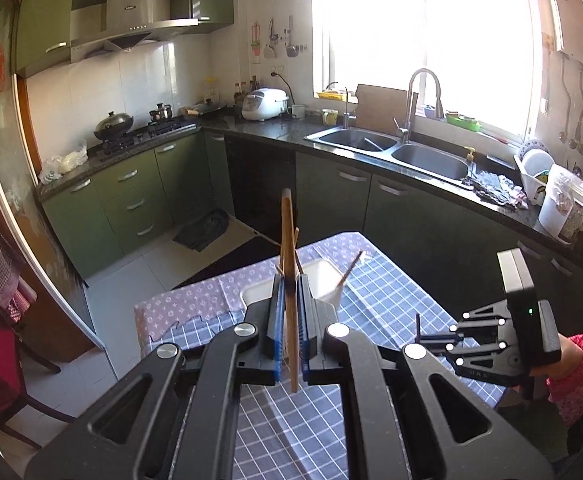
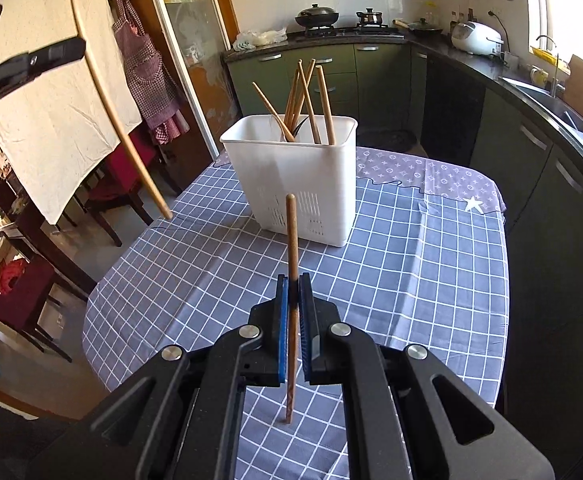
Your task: Organize utensils
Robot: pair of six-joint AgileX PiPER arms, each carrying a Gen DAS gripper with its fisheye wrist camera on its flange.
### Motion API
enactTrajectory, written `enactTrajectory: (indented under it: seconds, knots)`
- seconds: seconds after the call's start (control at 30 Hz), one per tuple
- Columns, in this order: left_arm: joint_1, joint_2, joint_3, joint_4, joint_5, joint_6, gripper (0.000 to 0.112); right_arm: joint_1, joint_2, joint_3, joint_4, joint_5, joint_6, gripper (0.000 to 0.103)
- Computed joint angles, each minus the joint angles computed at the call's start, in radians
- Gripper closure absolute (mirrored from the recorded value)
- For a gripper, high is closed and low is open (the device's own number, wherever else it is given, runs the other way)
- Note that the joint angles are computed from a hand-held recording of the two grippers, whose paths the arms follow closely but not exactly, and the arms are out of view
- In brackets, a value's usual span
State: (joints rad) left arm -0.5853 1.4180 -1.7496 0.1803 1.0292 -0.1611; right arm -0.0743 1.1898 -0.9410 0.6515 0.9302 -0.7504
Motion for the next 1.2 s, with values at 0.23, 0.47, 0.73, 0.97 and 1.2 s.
enactTrajectory:
  seconds: [0.23,0.47,0.73,0.97,1.2]
  knots:
    - [0.055,0.178,-0.299,-0.026,0.066,0.032,0.106,-0.034,-0.007,0.017,0.034,0.009,-0.043,0.097]
    - [0.085,0.174,-0.257,-0.055,0.063,0.033,0.106,-0.039,-0.011,0.01,0.062,0.026,-0.062,0.097]
    - [0.183,0.023,0.07,-0.157,0.018,0.038,0.105,0.001,-0.021,-0.186,0.124,0.063,0.0,0.097]
    - [0.27,-0.05,0.321,-0.253,-0.019,0.042,0.095,0.093,0.103,-0.559,0.076,0.024,0.208,0.097]
    - [0.294,-0.098,0.425,-0.276,-0.038,0.055,0.095,0.192,0.326,-0.866,-0.183,-0.023,0.45,0.097]
